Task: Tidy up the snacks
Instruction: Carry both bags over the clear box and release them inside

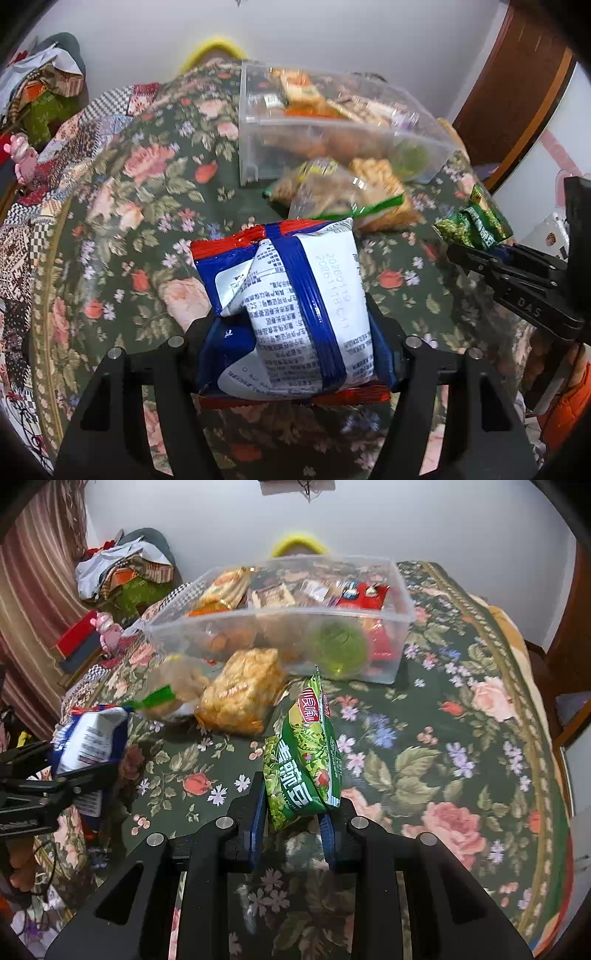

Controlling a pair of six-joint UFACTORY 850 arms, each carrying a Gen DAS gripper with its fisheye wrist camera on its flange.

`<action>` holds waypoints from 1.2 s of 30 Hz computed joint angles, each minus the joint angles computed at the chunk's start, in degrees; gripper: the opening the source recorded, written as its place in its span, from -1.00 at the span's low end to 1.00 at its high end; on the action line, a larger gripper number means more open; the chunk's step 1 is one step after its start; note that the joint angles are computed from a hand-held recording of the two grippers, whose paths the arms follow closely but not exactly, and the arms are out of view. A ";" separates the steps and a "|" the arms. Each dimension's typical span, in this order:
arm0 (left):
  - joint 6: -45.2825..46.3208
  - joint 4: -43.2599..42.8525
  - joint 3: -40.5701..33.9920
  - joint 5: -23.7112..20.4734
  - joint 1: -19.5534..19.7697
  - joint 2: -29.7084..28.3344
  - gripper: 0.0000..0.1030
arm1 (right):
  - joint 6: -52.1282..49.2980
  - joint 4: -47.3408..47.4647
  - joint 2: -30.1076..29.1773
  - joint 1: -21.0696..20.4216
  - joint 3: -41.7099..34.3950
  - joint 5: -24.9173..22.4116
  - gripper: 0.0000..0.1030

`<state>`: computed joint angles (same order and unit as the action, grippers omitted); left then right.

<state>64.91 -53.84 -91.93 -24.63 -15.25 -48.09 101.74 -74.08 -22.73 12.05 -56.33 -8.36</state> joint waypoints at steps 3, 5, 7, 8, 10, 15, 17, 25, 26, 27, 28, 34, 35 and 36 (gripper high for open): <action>4.26 -4.46 2.03 0.61 0.25 2.32 0.30 | 5.59 -5.33 1.39 0.27 0.67 -0.82 -0.55; 7.07 -7.84 2.40 0.59 0.37 3.34 0.30 | 9.16 -8.91 2.19 0.49 0.86 -1.62 -0.55; 9.25 -10.41 2.28 -0.19 0.34 4.09 0.30 | 12.95 -12.79 2.85 0.55 1.20 -2.45 -0.55; 10.41 -11.77 2.39 -0.25 0.26 4.47 0.30 | 13.92 -13.79 3.06 0.54 1.15 -2.65 -0.55; 12.96 -14.29 2.25 -0.43 0.08 5.14 0.30 | 14.72 -14.76 3.00 0.54 0.28 -3.32 -0.55; 15.12 -16.73 -0.53 0.31 -0.99 4.62 0.30 | 16.68 -17.45 3.58 0.23 -0.45 -4.49 -0.55; 13.79 -16.06 -2.04 0.28 -1.30 4.01 0.30 | 18.22 -19.19 3.75 0.06 -0.68 -4.92 -0.55; 7.80 -12.77 -9.60 -0.51 -2.47 -0.02 0.30 | 22.24 -24.23 2.90 -1.39 -2.39 -5.81 -0.54; 6.99 -12.07 -10.76 -0.51 -2.63 -0.71 0.30 | 23.20 -25.33 2.75 -1.56 -2.60 -5.97 -0.54; 5.94 -11.18 -12.05 -0.62 -2.79 -1.44 0.30 | 23.31 -25.64 2.55 -1.73 -2.95 -6.07 -0.54; 4.63 -9.94 -13.67 -0.67 -3.00 -2.38 0.30 | 23.29 -25.85 2.32 -1.91 -3.32 -6.22 -0.54; -2.95 -2.62 -23.29 -1.68 -4.14 -7.93 0.31 | 23.45 -27.41 -0.32 -3.30 -6.59 -6.97 -0.54; -4.24 -1.33 -24.76 -1.94 -4.31 -8.76 0.30 | 23.57 -27.92 -0.84 -3.52 -7.12 -7.30 -0.54; -6.88 1.25 -27.56 -2.62 -4.59 -10.37 0.30 | 22.54 -27.06 -1.48 -3.66 -7.81 -7.73 -0.54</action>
